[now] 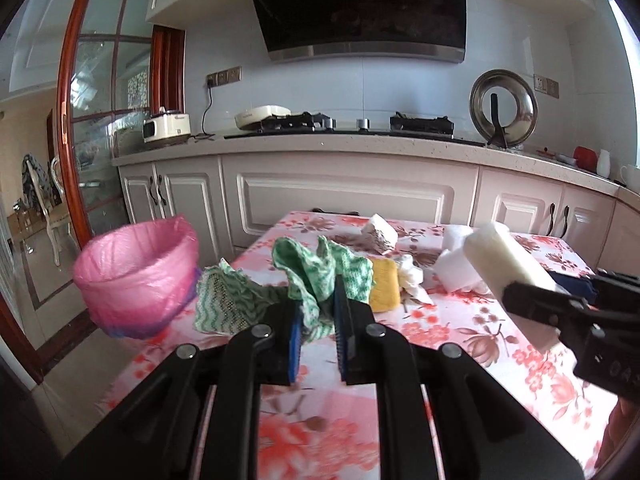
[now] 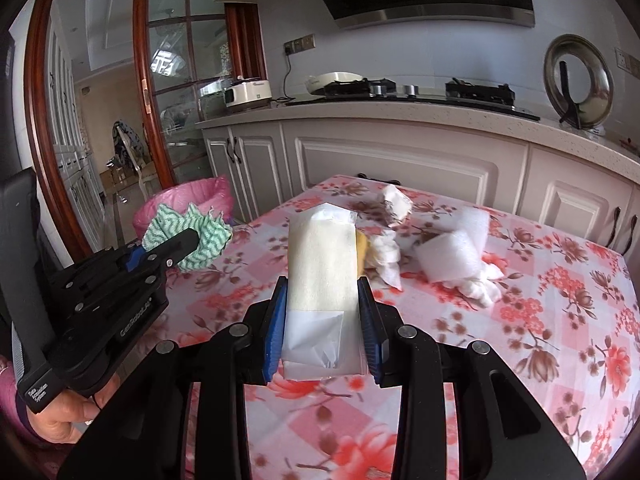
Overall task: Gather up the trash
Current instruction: 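Carry the zigzag cloth and white pad to the pink bin and release both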
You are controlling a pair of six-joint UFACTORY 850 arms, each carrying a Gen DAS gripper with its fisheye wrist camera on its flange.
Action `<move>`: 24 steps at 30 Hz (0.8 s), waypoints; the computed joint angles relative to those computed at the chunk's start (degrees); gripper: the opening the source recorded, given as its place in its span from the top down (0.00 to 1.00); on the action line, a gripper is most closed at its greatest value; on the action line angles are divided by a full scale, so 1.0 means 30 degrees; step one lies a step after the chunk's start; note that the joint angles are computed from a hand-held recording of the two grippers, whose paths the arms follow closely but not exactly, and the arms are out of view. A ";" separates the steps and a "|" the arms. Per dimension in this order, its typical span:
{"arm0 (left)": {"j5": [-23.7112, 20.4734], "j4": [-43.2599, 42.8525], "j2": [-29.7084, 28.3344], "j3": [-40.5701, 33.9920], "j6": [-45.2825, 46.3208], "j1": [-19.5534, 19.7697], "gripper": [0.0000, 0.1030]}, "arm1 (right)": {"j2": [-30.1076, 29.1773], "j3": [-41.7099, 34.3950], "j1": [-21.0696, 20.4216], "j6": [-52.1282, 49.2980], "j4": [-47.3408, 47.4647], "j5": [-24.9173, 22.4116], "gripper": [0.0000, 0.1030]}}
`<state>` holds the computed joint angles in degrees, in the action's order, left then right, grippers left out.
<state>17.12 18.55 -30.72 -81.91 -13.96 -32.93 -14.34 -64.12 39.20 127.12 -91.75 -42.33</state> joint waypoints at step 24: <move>0.0095 -0.1861 -0.1991 -0.4171 0.1190 0.3957 0.86 | -0.8431 -1.3030 -0.2245 -0.4701 -0.0877 0.6544 0.67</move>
<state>17.41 12.97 -36.69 -94.42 -10.39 -21.05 -39.63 -103.21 32.47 113.02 -94.38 -22.70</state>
